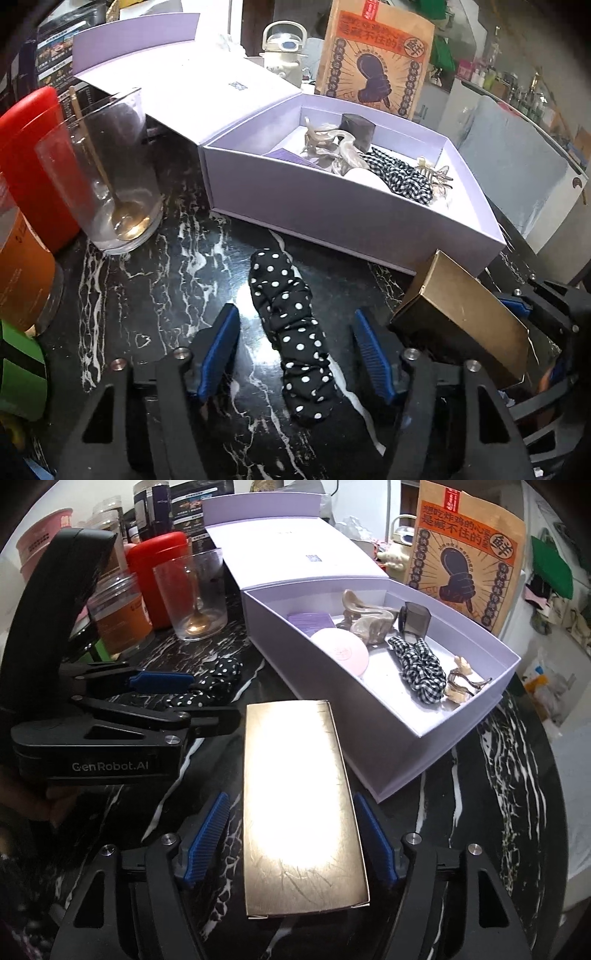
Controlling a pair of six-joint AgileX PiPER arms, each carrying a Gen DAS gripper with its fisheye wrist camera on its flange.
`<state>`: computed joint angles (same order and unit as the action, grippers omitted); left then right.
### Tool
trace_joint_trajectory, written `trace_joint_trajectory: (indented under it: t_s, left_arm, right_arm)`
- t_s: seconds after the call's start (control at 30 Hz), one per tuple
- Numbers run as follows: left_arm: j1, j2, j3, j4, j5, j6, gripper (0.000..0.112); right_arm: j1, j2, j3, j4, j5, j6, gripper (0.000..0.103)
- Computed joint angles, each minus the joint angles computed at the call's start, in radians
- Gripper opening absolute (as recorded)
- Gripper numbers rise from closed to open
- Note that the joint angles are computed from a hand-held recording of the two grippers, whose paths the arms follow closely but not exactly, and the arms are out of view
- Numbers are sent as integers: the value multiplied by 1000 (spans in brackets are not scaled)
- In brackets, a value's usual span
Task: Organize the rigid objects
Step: 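Grasp the black polka-dot scrunchie with the left gripper, then lift the gold box and scrunchie and carry both toward the lavender box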
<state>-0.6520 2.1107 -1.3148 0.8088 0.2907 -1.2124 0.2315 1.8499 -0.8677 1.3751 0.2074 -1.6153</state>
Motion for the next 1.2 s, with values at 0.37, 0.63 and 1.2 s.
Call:
trace_joint_trajectory:
  t_s: [0.37, 0.63, 1.2]
  left_arm:
    - [1, -23, 42, 123, 30, -179, 23]
    - [-15, -75, 127, 180, 19, -328, 17]
    - [-83, -177, 237, 254, 15, -472, 17]
  right_arm:
    - [9, -10, 27, 165, -52, -129, 49]
    - [-7, -50, 68, 58, -37, -21, 43]
    - [-87, -105, 139, 177, 79, -144, 43]
